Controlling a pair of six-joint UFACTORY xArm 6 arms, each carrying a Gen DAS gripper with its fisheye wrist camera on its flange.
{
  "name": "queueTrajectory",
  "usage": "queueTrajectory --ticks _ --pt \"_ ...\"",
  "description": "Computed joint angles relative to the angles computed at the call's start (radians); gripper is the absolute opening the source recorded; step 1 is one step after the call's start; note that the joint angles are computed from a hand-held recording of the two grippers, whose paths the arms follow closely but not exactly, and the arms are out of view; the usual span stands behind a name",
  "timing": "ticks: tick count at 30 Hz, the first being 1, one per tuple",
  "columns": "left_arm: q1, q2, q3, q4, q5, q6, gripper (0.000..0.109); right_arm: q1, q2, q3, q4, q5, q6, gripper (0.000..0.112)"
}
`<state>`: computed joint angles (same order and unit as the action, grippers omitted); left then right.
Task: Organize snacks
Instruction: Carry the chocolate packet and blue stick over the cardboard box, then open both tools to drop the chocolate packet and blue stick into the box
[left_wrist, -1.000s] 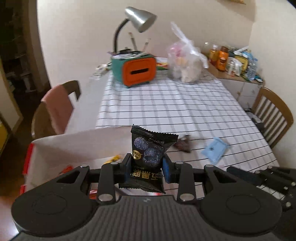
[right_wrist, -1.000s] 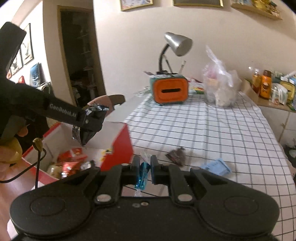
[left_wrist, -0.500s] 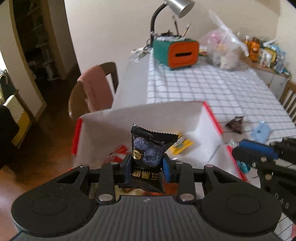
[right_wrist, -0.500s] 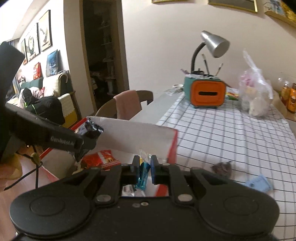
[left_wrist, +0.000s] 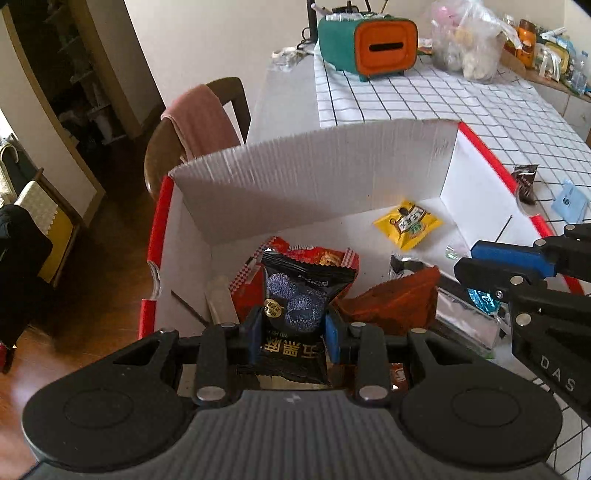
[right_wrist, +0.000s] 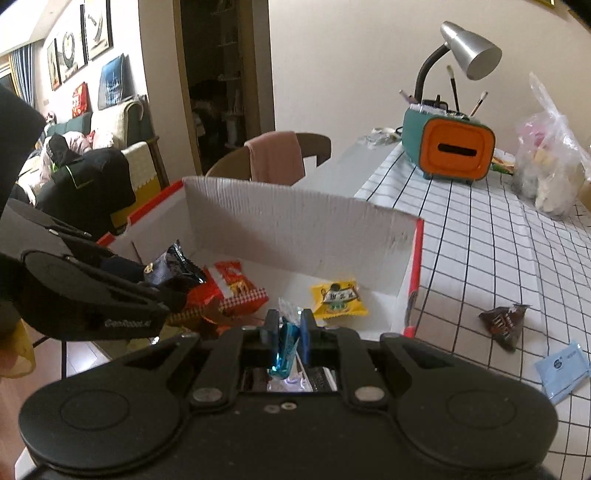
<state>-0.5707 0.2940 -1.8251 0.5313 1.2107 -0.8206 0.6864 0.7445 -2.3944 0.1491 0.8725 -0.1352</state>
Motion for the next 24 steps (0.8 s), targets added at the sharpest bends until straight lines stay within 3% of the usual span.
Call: queueTrajectory --ticks 6,10,15,24 --pt "0.005 0.007 0.002 -0.019 -0.008 0.020 0.033 -0.001 0.031 -0.037 -0.003 0.035 0.004 0.011" --pt "0.002 0.004 0.011 -0.010 -0.015 0.012 0.034 -0.001 0.024 -0.026 -0.004 0.044 0.004 0.018" --pt "-0.004 -0.007 0.025 0.009 -0.031 -0.001 0.035 -0.002 -0.045 0.081 0.006 -0.004 0.005 0.021" --pt "-0.045 -0.045 0.039 0.060 -0.038 -0.053 0.062 -0.014 -0.213 0.309 0.090 -0.106 -0.056 0.034"
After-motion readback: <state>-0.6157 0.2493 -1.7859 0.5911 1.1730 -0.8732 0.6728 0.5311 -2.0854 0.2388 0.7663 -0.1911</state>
